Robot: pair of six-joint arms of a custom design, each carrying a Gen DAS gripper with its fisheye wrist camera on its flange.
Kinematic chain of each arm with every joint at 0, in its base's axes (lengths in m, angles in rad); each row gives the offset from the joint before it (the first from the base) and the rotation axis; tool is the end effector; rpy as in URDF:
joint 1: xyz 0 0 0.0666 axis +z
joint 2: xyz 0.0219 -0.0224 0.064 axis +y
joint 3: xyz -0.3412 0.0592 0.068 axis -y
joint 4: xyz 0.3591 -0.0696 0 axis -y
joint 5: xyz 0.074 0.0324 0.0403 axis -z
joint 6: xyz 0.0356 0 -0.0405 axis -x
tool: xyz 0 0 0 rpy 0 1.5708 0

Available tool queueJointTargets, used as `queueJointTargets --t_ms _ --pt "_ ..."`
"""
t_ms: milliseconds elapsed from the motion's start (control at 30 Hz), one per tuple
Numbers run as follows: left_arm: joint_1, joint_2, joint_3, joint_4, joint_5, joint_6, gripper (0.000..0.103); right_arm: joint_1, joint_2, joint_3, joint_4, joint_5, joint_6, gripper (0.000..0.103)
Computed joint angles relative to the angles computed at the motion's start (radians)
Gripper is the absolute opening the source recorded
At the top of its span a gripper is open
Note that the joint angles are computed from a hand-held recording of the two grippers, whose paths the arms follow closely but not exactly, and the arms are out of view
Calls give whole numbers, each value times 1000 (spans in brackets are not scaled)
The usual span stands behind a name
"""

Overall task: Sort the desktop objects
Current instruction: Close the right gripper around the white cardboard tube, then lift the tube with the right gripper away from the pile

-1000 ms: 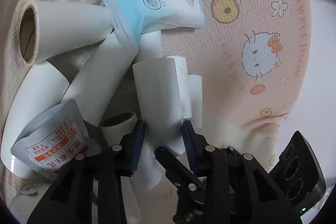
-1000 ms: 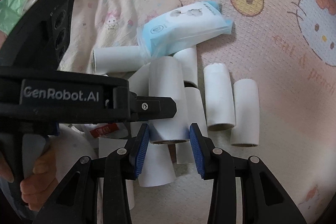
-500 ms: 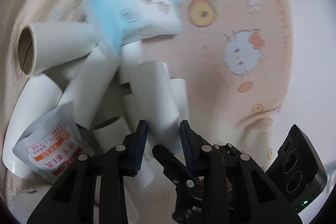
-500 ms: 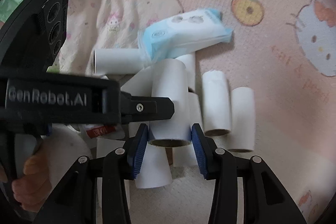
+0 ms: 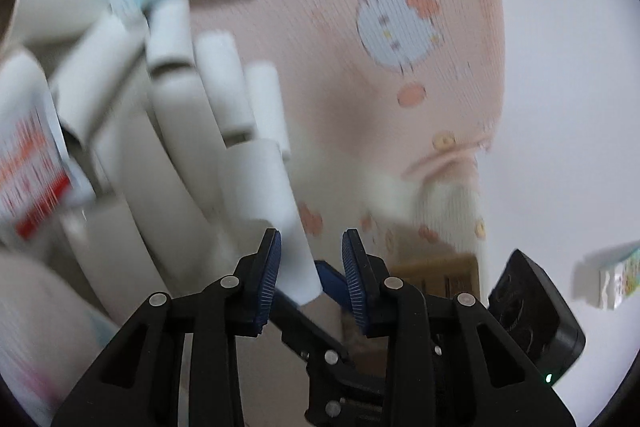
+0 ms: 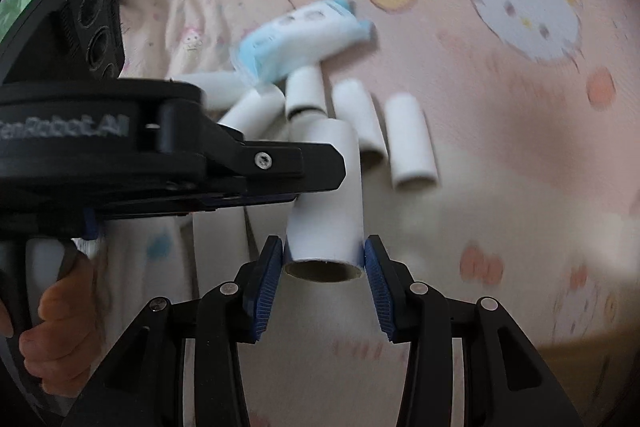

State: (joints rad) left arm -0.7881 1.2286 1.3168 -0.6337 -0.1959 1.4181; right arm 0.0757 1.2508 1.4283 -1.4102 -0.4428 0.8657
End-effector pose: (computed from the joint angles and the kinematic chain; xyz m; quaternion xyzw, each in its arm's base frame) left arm 0.3023 -0.2947 0.4498 -0.3143 0.8097 -0.3973 0.2961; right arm 0.3654 0.0426 0.4391 -0.4691 0.8403 0.1366 0.2348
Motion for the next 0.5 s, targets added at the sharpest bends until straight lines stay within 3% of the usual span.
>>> queueJointTargets --t_ms 100,167,367,500 --pt "-29 43 40 -23 41 -9 35 -64 -14 -15 -28 1 -2 40" --pt "-45 100 118 -114 53 -53 35 -105 -18 -23 -57 -22 24 39" --pt "-66 189 213 -223 128 -96 35 -175 -36 -68 -89 9 45 38" --pt "-65 176 194 -201 129 -78 38 -243 -6 -55 -156 -10 58 39"
